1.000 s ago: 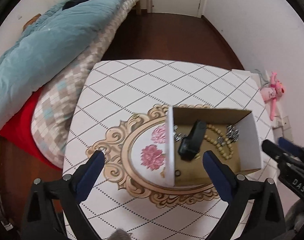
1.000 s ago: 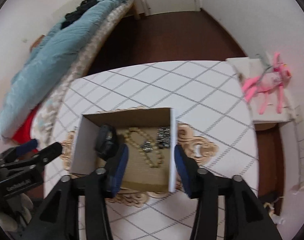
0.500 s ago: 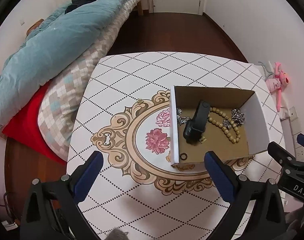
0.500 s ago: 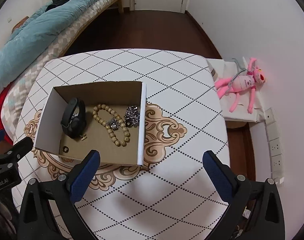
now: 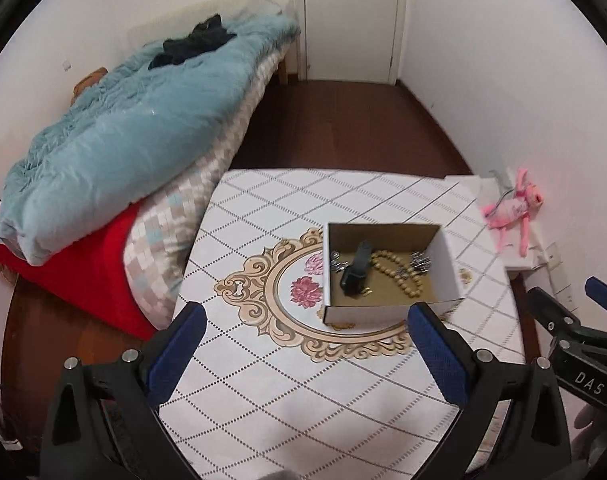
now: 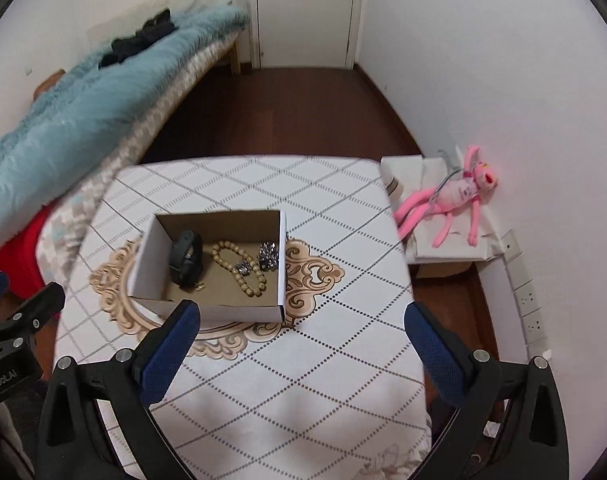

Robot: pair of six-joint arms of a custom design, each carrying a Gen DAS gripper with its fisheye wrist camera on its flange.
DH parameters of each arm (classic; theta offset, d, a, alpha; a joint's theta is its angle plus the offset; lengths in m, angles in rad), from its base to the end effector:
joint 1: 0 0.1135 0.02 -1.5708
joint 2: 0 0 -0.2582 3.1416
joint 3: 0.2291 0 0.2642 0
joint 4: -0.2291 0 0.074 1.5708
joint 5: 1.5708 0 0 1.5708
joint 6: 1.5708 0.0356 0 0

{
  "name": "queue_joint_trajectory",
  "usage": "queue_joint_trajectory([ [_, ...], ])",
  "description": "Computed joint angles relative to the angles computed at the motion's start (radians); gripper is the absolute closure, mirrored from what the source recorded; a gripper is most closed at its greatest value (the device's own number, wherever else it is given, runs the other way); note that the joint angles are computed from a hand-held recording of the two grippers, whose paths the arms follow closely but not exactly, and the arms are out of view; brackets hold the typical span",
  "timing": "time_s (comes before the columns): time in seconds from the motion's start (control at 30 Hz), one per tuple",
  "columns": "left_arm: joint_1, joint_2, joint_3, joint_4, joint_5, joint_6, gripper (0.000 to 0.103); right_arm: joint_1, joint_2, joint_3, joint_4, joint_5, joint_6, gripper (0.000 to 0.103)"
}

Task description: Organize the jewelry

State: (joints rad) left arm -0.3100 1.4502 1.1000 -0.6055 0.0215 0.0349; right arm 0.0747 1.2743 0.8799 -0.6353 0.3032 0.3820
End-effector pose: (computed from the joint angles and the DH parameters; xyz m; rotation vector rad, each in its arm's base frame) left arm 0.2992 -0.0967 0.2484 0.4430 2.4927 -0.1372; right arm 0.2608 0.0089 0.2244 0.4953 2.4945 -0.2186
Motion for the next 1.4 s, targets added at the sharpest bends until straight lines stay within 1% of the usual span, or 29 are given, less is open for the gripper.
queue_joint_trajectory([
  [0.17, -0.001, -0.158, -0.004, -0.075, 0.028, 0.013, 0.0, 0.073, -0.185, 0.019, -0.154, 0.073, 0.052, 0.0],
  [0.33, -0.004, -0.266, 0.015, -0.15, 0.053, 0.005, 0.0, 0.189, -0.301, 0.09, -0.313, 0.182, 0.132, 0.0],
  [0.47, 0.003, -0.305, 0.034, -0.193, 0.073, 0.008, 0.0, 0.266, -0.339, 0.151, -0.409, 0.255, 0.186, 0.0],
  [0.6, 0.009, -0.326, 0.049, -0.227, 0.083, 0.008, 0.0, 0.314, -0.363, 0.191, -0.48, 0.282, 0.232, 0.0],
  [0.7, 0.005, -0.336, 0.05, -0.238, 0.081, 0.007, 0.0, 0.328, -0.38, 0.206, -0.508, 0.287, 0.245, 0.0],
  [0.87, -0.005, -0.334, 0.047, -0.241, 0.068, 0.0, 0.0, 0.33, -0.393, 0.213, -0.527, 0.29, 0.255, 0.0],
  [1.0, -0.018, -0.29, 0.058, -0.232, 0.047, -0.009, 0.0, 0.283, -0.387, 0.203, -0.506, 0.263, 0.217, 0.0],
  [1.17, -0.034, -0.216, 0.084, -0.218, 0.008, -0.017, 0.0, 0.167, -0.359, 0.175, -0.421, 0.171, 0.127, 0.0],
  [1.23, -0.042, -0.172, 0.105, -0.216, -0.014, -0.015, 0.0, 0.135, -0.339, 0.169, -0.387, 0.15, 0.1, 0.0],
  [1.4, -0.041, -0.078, 0.163, -0.229, -0.018, -0.019, 0.0, 0.058, -0.234, 0.182, -0.313, 0.081, 0.034, 0.0],
])
